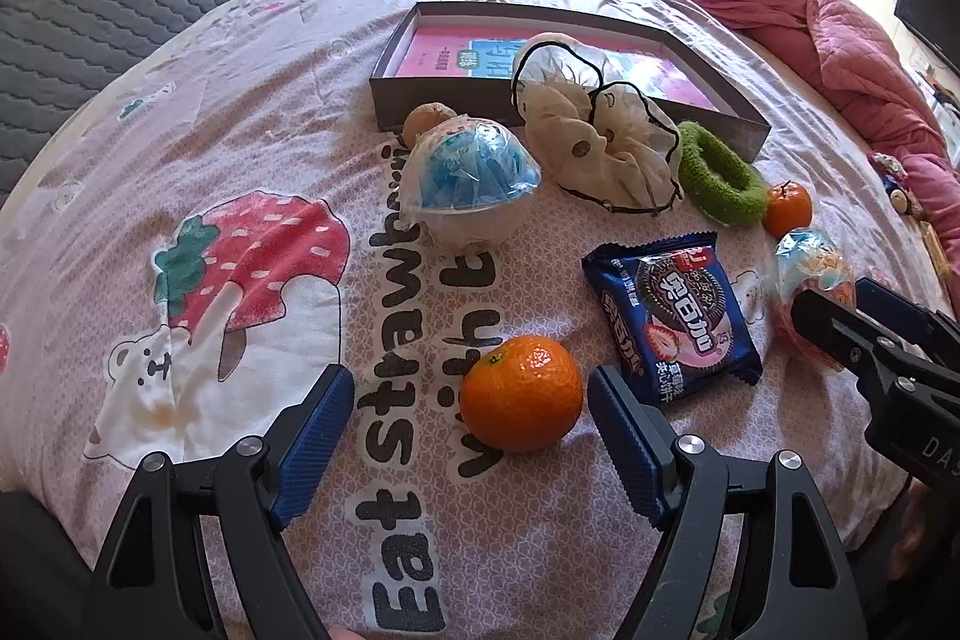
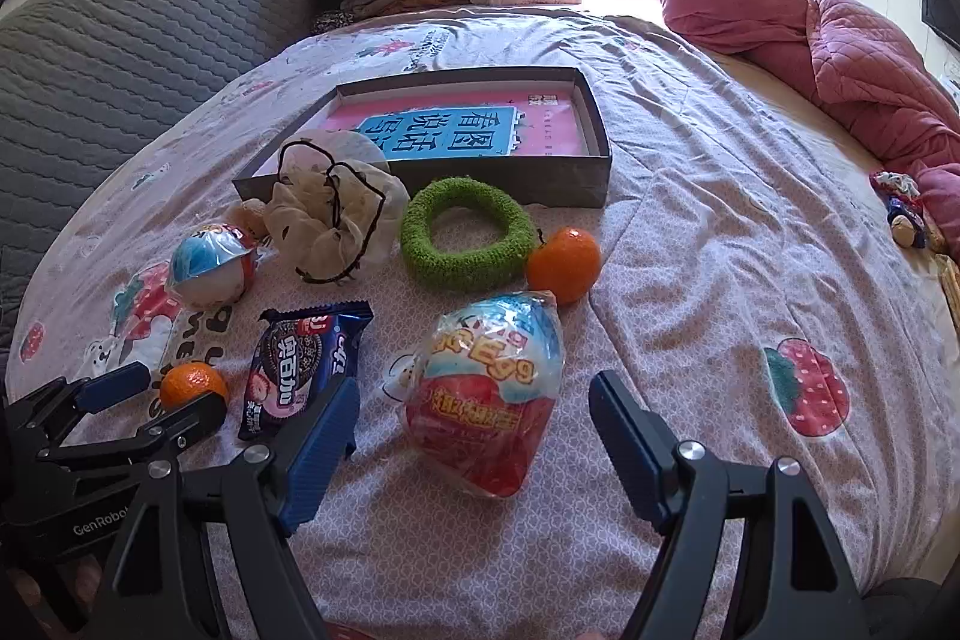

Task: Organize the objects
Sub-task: 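Move left tool toward the mandarin orange while right tool approaches the red Kinder egg, then close left tool on the mandarin orange while right tool grasps the red Kinder egg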

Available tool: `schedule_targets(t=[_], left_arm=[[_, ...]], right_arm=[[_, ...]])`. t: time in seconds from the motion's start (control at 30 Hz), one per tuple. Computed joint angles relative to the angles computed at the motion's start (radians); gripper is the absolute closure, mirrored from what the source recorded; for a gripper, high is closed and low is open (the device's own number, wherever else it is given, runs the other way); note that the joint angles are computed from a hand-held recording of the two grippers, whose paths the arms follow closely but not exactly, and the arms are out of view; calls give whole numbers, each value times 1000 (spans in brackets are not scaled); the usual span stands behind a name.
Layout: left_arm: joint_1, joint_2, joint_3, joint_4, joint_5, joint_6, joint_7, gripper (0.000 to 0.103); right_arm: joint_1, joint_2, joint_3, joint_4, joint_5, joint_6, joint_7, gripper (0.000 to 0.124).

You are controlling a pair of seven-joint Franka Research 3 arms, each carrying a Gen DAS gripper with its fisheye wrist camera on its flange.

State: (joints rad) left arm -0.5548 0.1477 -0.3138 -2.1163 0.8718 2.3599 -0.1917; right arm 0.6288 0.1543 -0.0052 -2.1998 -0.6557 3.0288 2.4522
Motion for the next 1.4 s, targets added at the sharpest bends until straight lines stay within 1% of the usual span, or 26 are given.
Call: schedule_targets(t=[0.07,0.27,0.33,0.47,0.5,0.57,0.63,0.67,0.77,0.9,1.03,1.17,1.3,1.4], left_arm=[[2,8,3,4,3,8,0,22],[6,28,11,12,-2,34,10,22],[5,32,14,14,1,38,9,24],[1,34,17,16,7,34,9,36],[0,35,17,18,9,33,14,42],[0,32,18,15,19,42,14,49],[2,29,20,8,31,65,13,63],[3,28,20,6,35,75,11,62],[-2,34,17,19,31,53,31,62],[-5,29,17,17,38,45,24,63],[-2,15,17,3,44,55,8,63],[3,0,14,-7,55,63,-3,63],[2,-15,8,-9,75,53,-18,63],[0,-24,2,-3,89,32,-21,63]], right_arm=[[8,10,-9,14,-18,-21,24,49],[6,35,-8,32,-3,-36,19,61],[13,40,-16,37,-8,-38,23,64],[28,44,-31,43,-41,-40,41,65],[31,44,-33,45,-51,-43,45,65],[30,44,-30,47,-58,-49,47,65],[32,42,-34,46,-80,-47,59,65],[30,41,-33,45,-86,-47,60,65],[28,36,-32,42,-108,-45,75,65],[24,31,-30,41,-150,-42,97,66],[17,18,-26,38,-204,-26,136,66],[15,8,-28,43,-284,-17,202,66],[-4,2,-5,44,-303,-9,209,66],[-11,-2,3,45,-316,-1,212,66]])
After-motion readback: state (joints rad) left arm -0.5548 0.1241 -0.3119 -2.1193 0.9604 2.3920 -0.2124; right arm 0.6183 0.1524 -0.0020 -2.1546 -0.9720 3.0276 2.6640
